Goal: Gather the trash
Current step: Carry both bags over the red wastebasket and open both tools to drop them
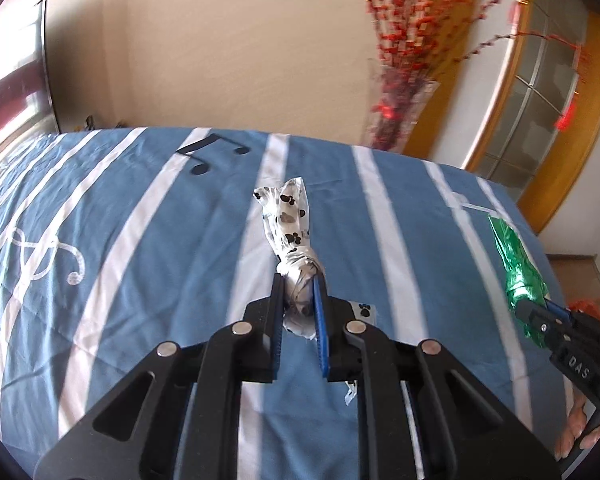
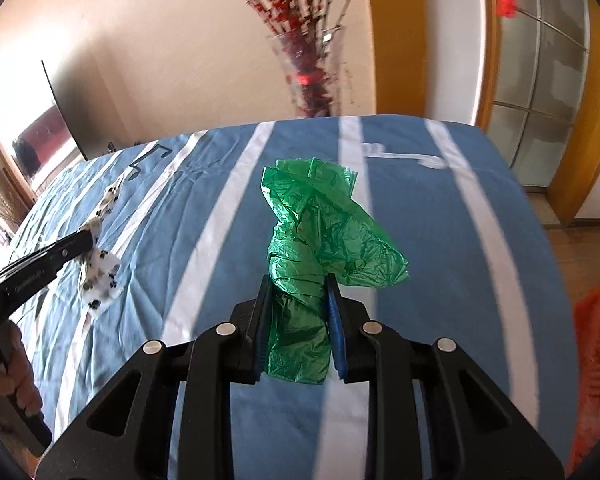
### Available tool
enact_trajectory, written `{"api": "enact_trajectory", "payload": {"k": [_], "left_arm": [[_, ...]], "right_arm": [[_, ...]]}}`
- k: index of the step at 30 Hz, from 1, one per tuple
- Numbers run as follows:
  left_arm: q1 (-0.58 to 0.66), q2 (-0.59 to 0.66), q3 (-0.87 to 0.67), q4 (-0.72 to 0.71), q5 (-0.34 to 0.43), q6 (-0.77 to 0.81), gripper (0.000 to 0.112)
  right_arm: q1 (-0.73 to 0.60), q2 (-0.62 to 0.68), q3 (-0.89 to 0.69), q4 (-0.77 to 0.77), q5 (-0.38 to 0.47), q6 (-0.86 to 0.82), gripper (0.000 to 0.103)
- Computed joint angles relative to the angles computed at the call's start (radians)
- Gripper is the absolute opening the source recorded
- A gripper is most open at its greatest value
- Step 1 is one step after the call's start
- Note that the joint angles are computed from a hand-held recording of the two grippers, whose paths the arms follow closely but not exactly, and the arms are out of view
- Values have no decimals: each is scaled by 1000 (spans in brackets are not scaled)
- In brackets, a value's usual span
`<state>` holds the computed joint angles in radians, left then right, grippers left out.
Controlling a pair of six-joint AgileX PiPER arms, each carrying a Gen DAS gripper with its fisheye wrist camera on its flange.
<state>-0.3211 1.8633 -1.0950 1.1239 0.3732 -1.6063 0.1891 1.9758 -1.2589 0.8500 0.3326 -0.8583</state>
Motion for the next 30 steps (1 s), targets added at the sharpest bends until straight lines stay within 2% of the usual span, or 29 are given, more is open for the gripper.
{"api": "enact_trajectory", "payload": {"k": [7,16,22,30], "left_arm": [[-132,-2,-60,-56,67,47,15],[-302,55,-196,-127,137,128,15],[-400,135,-323,-213,159,221,15],[-468,258,-508,-405,122,397,15]], "right_arm": [[-130,-159,180,244,11,-296,26],[-330,-326,372,522,63,-645,26],[-473,-367,437,632,107,-779,26],[-671,-336,444,621,186,-793,26]]}}
